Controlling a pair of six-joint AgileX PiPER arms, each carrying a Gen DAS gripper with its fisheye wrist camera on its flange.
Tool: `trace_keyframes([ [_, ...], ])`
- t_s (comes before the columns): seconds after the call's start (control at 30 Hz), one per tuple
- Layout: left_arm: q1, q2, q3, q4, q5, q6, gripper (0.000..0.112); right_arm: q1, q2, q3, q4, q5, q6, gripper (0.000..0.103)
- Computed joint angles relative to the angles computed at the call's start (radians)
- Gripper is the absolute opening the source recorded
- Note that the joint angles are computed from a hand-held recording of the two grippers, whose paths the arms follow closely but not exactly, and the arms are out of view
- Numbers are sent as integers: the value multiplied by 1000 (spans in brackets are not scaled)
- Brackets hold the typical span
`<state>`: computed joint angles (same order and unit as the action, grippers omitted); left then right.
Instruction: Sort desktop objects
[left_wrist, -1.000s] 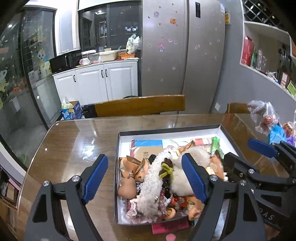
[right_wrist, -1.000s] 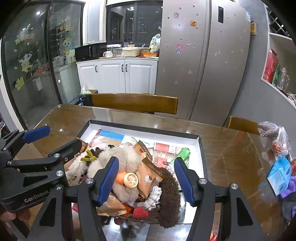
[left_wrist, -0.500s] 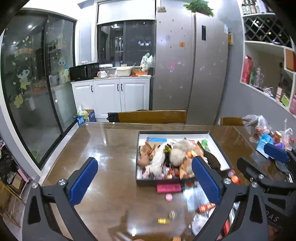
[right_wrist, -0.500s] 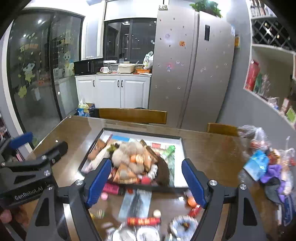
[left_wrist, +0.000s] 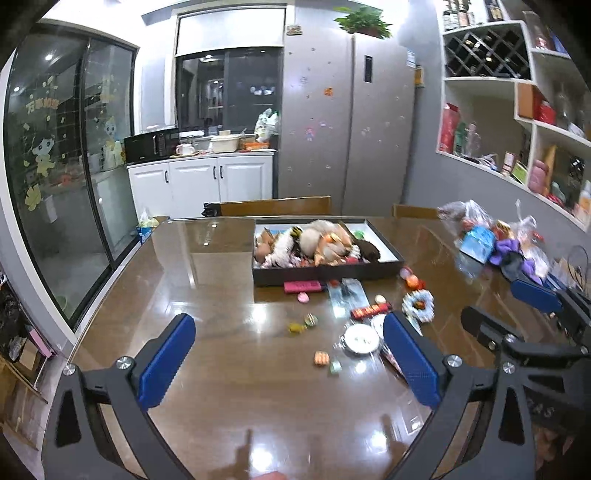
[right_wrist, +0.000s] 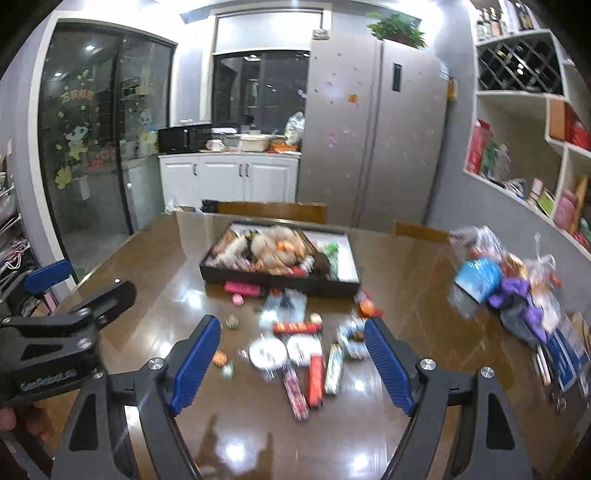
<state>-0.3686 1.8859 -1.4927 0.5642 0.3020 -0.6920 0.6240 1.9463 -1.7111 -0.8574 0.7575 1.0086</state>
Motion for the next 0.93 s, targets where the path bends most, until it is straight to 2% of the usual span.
trace_keyframes([
  [0.1,-20,-40,63,73,-19,-73,103,15,-59,112,-38,-8,74,82],
  [0.13,-32,-57,86,136,-12,-136,103,19,-73,135,-38,-12,84,82],
  [0.23,-41,-66,99,197,-9,-200,103,36,-83,153,-46,12,95,82],
  [0.67,-29,-23,19,90,33,-100,103,33,-108,170,-40,-15,96,82],
  [0.93,-17,-25,23,52,4,-64,103,29,-110,174,-53,-24,98,82],
])
